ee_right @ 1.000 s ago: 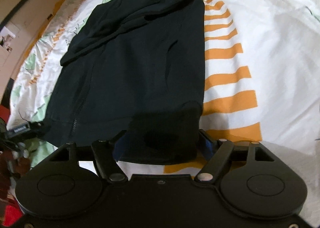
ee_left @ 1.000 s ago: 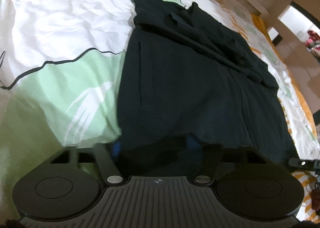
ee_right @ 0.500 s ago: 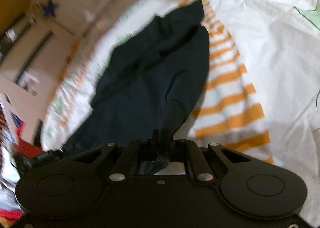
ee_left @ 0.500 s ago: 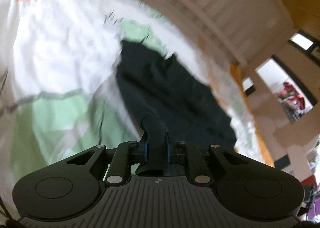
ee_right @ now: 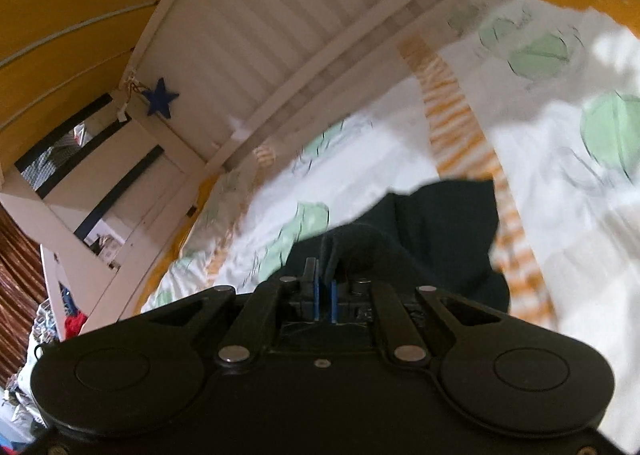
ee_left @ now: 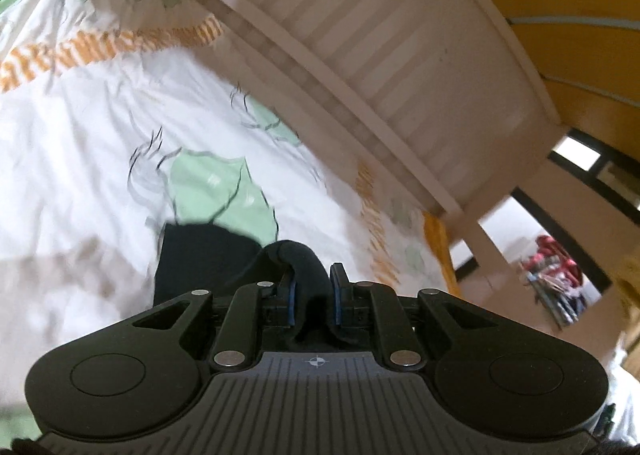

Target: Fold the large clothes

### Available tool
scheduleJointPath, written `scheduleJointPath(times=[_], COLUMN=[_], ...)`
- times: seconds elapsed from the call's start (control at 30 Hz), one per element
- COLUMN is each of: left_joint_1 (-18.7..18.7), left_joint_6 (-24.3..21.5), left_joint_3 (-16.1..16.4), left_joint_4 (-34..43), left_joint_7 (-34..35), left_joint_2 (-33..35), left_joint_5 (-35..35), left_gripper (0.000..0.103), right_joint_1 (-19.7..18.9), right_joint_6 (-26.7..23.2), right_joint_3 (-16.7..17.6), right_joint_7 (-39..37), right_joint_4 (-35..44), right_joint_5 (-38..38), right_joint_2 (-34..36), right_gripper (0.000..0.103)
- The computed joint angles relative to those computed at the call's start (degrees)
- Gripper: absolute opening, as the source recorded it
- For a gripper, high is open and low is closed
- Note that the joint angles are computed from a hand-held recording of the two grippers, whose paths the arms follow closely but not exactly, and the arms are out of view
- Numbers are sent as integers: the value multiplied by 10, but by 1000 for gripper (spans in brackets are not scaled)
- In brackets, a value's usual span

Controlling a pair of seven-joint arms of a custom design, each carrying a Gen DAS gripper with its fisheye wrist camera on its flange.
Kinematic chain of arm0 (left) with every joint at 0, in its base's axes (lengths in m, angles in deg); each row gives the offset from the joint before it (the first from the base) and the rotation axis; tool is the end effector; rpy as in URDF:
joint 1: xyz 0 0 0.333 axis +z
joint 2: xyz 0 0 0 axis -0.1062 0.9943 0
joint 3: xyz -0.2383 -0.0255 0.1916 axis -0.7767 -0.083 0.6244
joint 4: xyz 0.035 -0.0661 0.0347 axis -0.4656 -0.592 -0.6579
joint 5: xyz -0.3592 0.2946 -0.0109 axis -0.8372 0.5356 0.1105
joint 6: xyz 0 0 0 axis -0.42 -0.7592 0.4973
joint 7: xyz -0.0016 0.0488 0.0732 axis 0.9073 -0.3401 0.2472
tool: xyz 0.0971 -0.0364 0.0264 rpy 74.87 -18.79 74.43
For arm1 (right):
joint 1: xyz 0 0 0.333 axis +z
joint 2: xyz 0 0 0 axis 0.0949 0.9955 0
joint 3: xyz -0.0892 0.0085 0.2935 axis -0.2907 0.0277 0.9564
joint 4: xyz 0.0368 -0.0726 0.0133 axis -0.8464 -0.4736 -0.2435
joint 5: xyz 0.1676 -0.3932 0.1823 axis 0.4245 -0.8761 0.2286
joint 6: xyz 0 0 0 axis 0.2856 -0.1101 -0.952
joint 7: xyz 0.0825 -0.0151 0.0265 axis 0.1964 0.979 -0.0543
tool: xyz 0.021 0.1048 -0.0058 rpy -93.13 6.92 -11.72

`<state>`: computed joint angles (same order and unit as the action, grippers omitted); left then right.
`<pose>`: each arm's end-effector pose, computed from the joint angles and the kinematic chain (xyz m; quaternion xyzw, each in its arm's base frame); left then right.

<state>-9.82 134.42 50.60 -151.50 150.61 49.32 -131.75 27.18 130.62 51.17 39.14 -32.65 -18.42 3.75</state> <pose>0.6648 -0.0872 0.6223 -0.6547 0.5075 -0.5558 0.0697 0.5914 0.1060 0.5973 -0.4707 0.6634 -0.0736 0.5769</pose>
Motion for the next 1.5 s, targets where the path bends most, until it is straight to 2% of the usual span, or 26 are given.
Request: scheduleJointPath(times=[0.1,0.2,0.3,0.43,0.53,0.63,0.67,0.7,0.73,0.77,0.8,0.83,0.87,0.93,1.0,1.03,1.17,1.33,1.43,1.5], left_joint_1=[2,2,-1,-17,-5,22,25,21,11,7,8,8,5,-6,-11,-15,-31,-52,-65,-75], left_joint_6=[7,17,17,9,-11,-24,-20,-8,7,22,34,40,42,44,46,46,32,11,-15,-43], left_joint_3=[-8,-18,-16,7,0,-29,-32,-26,-15,-10,-11,-11,-6,4,4,3,-6,-13,-2,14], left_joint_4=[73,145,186,248,278,289,284,274,266,256,247,240,235,222,203,192,157,130,149,172], left_joint_7=[-36,-96,-152,-241,-272,-281,-283,-289,-300,-302,-297,-296,-301,-310,-295,-284,-234,-178,-179,-207], left_joint_2=[72,146,195,262,295,305,302,295,288,280,272,264,257,240,221,210,181,173,198,219], left_joint_5=[42,124,204,319,349,338,341,355,379,396,405,413,424,455,484,499,546,586,618,643], left_gripper=[15,15,15,15,17,21,28,42,52,72,78,78,78,83,94,95,95,95,95,95], right_joint_1=[-15,-44,-62,-62,-71,-84,-89,-95,-102,-107,-107,-101,-91,-92,-89,-84,-67,-87,-87,-80], right_joint_6=[9,10,4,-36,-68,-56,-49,-45,-39,-29,-12,0,10,20,28,31,25,7,-22,-47], right_joint_3=[6,23,28,5,2,17,25,32,41,48,49,40,27,26,24,21,19,76,95,92], right_joint_7=[11,69,170,313,371,396,400,402,399,396,400,416,437,451,467,473,488,434,387,377], right_joint_4=[58,125,180,249,296,301,296,294,292,291,286,284,280,274,263,255,239,234,248,268], right_joint_5=[-16,-72,-176,-327,-376,-395,-398,-404,-409,-416,-433,-461,-492,-527,-567,-593,-696,-751,-773,-789], right_joint_2=[63,138,205,285,335,350,348,346,346,345,343,342,339,331,318,310,291,290,304,321], right_gripper=[13,13,13,13,13,13,16,19,34,56,67,92,96,96,96,96,97,98,98,97])
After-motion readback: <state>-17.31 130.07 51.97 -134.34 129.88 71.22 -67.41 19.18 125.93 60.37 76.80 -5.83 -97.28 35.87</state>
